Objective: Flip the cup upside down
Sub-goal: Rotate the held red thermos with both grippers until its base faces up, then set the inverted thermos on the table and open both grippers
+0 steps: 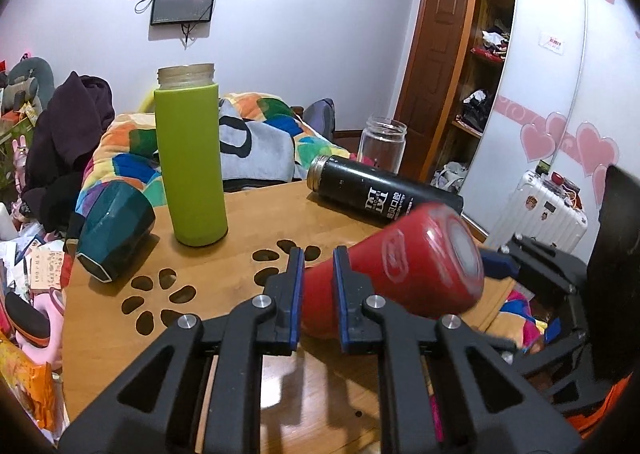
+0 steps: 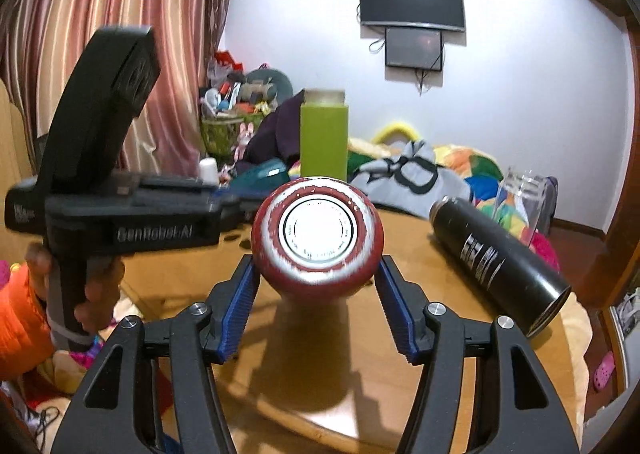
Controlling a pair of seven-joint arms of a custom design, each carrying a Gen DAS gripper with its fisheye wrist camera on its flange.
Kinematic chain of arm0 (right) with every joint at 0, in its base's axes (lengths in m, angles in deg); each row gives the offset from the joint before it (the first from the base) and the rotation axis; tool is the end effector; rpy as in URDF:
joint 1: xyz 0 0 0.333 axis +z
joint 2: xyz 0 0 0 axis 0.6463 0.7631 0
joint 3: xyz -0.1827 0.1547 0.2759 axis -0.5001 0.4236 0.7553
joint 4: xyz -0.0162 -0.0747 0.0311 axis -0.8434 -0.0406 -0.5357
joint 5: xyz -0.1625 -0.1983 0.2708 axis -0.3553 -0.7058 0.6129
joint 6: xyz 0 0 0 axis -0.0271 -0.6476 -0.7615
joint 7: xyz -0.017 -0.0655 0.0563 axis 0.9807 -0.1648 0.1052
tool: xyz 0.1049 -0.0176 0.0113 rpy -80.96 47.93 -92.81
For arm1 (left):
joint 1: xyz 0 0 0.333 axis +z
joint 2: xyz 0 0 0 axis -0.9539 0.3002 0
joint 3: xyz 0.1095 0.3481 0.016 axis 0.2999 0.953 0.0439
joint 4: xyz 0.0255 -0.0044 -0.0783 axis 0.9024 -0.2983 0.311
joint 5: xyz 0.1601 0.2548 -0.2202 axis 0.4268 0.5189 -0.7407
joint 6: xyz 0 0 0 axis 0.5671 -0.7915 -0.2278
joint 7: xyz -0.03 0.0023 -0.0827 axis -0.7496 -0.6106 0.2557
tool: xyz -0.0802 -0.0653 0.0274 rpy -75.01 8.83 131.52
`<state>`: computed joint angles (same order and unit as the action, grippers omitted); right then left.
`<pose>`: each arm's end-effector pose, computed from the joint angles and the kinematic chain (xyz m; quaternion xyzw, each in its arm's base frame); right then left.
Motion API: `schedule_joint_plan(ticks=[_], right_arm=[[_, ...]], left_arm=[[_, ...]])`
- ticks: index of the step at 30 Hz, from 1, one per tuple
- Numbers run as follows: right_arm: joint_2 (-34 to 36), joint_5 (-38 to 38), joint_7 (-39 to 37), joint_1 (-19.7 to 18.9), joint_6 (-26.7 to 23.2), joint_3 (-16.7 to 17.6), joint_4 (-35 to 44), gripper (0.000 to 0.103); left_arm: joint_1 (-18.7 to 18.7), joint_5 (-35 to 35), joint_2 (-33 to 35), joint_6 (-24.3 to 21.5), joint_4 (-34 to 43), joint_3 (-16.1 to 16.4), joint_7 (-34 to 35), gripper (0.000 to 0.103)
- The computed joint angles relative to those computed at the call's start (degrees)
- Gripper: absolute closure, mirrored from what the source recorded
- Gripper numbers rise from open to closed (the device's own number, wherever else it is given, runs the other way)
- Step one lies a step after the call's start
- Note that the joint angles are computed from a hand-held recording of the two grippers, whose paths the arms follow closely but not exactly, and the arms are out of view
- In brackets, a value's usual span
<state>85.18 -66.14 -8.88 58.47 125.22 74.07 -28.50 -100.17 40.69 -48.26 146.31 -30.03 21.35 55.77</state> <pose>0.6195 0.3952 0.3492 -0.7568 0.3665 -0.2210 0.4940 0.6268 -0.3944 0.3764 -0.5460 0.6888 -0.4248 0.2168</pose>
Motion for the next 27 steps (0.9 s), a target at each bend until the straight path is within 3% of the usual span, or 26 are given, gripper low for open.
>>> schedule_joint_plan(ticks=[6, 10, 13, 16, 27], right_arm=[[0.93, 0.77, 0.08, 0.49, -1.43, -0.37, 3.14, 0.048], [2.14, 1.39, 0.24, 0.24, -3.92, 0.31, 6.02, 0.048], [2.48, 5.34, -0.78, 3.90, -7.05, -3.57, 8.84, 0.048], [2.92, 7.96, -2.20, 5.59, -8.89, -5.02, 10.15, 0.048], [3.67, 9.63, -5.95, 3.30, -10.88, -1.33, 11.10, 0.048]], left_arm=[[0.08, -0.46, 0.72, -0.39, 1.24, 0.01, -0.51, 0.090], [0.64, -4.66, 1.28, 0.28, 1.20, -0.01, 2.35, 0.090], [0.83, -9.64, 1.72, -0.09, 0.83, -0.02, 6.66, 0.090], [-0.51, -11.59, 1.87, 0.94, 0.55, 2.19, 6.84, 0.090], [-4.54, -19.74, 1.70, 3.44, -1.57, 7.81, 11.50, 0.090]])
